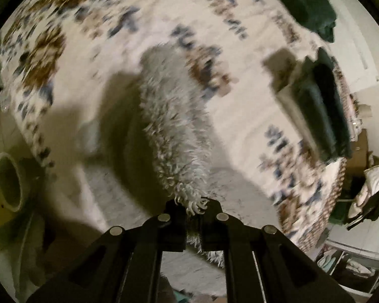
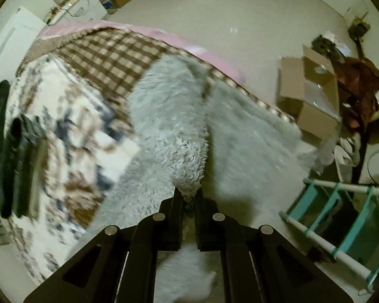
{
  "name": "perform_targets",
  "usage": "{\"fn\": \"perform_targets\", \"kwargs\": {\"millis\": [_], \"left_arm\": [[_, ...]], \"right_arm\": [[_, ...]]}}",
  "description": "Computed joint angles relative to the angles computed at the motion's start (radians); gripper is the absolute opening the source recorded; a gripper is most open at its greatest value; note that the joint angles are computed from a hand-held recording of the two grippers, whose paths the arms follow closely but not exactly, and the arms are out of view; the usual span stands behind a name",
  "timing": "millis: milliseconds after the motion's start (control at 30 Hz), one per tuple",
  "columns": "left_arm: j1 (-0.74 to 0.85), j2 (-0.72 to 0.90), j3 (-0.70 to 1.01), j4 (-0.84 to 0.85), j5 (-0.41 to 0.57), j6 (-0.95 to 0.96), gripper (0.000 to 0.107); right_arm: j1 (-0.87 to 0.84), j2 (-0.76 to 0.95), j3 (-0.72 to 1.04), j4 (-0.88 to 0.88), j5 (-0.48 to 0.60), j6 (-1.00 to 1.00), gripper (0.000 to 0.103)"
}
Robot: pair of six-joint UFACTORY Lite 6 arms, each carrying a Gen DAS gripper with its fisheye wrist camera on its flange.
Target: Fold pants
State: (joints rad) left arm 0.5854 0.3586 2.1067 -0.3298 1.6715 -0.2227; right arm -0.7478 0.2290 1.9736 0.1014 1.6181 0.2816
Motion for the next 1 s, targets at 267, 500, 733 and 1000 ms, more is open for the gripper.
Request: {"fn": "perform_targets", "kwargs": {"millis": [267,500,733,1000], "left_arm": [[0.097,-0.375,-0.780,0.117,-0.267,0.154,0.005],[0.127,-0.511,-1.010,0.176,-0.346,0.136,0.014],[0.062,-0.677,-0.921,0.224,-0.286,0.082,0.040],[-0.525,-0.661,-0.799,0.317,-0.312,-0.238,0.066]], "right_arm": [[-0.299,-0.368,-0.693,-0.057,-0.223,-0.243,0.007],[-0.365,-0.342,-0.872,-0.094,-0.323,-0.358,0.022],[-0.414,-0.306,-0.753,-0.068,-0.305,-0.494,0.069],[-0.113,-0.263,-0.674,-0.081,-0.470,-0.529,0.075]]}}
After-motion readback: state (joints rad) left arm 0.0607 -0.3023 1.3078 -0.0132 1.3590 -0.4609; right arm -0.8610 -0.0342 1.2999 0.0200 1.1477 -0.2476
